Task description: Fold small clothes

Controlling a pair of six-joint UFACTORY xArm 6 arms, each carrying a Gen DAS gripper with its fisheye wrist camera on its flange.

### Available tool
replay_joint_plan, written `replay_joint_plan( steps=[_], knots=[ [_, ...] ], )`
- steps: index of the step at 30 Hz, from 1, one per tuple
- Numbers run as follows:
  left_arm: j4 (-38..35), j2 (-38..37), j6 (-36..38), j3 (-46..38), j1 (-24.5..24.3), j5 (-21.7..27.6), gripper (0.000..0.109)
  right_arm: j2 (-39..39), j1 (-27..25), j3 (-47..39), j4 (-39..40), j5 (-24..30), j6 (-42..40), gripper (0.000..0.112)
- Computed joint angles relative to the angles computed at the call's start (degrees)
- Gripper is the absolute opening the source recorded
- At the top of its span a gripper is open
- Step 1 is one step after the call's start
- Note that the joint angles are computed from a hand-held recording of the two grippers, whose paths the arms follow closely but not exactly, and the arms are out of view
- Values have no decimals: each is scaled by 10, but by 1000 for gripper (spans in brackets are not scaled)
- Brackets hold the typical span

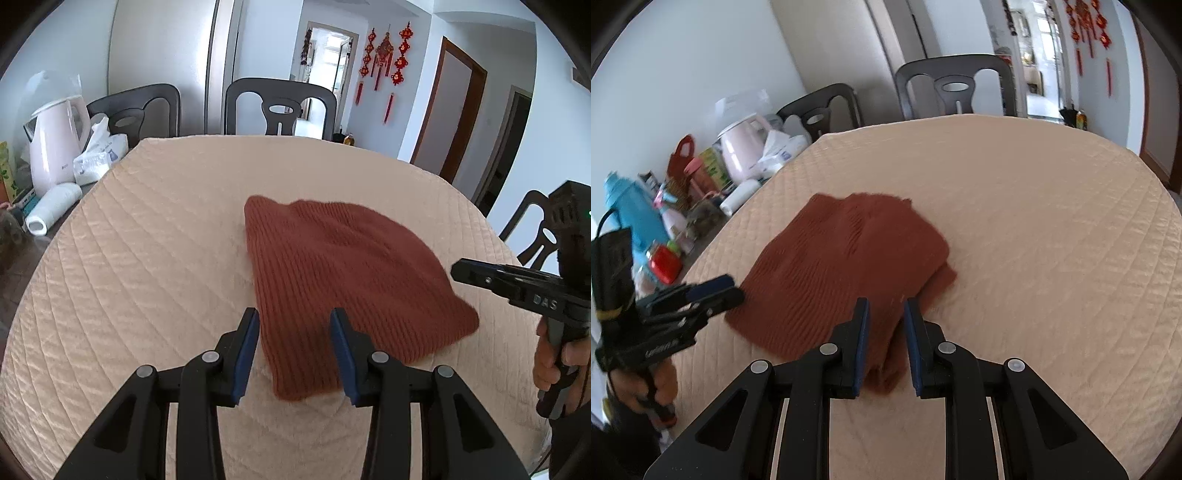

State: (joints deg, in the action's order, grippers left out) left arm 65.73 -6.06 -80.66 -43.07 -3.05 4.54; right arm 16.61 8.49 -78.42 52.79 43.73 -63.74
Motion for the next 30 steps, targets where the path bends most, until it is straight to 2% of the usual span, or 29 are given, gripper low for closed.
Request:
replay_joint_plan(
  steps=[3,7,10,12,16,22,30],
  knots=[
    [3,14,4,-27,-4,20,43,37,4,-48,-11,6,35,20],
    [-13,53,23,-67,5,10,43,88,14,-105,-37,6,77,20],
    [-60,92,70,-94,11,2,43,120,17,-134,-54,4,101,20],
    [-128,120,131,-107,9,6,43,131,15,-144,-57,-3,113,20],
    [-160,141,153,-114,13,-5,44,147,5,-160,-61,9,140,20],
    [-157,120,151,-99,9,1,44,113,6,-124,-53,-5,119,20],
    [-65,50,69,-44,1,-1,44,8,7,-12,-5,8,-1,22]
  ],
)
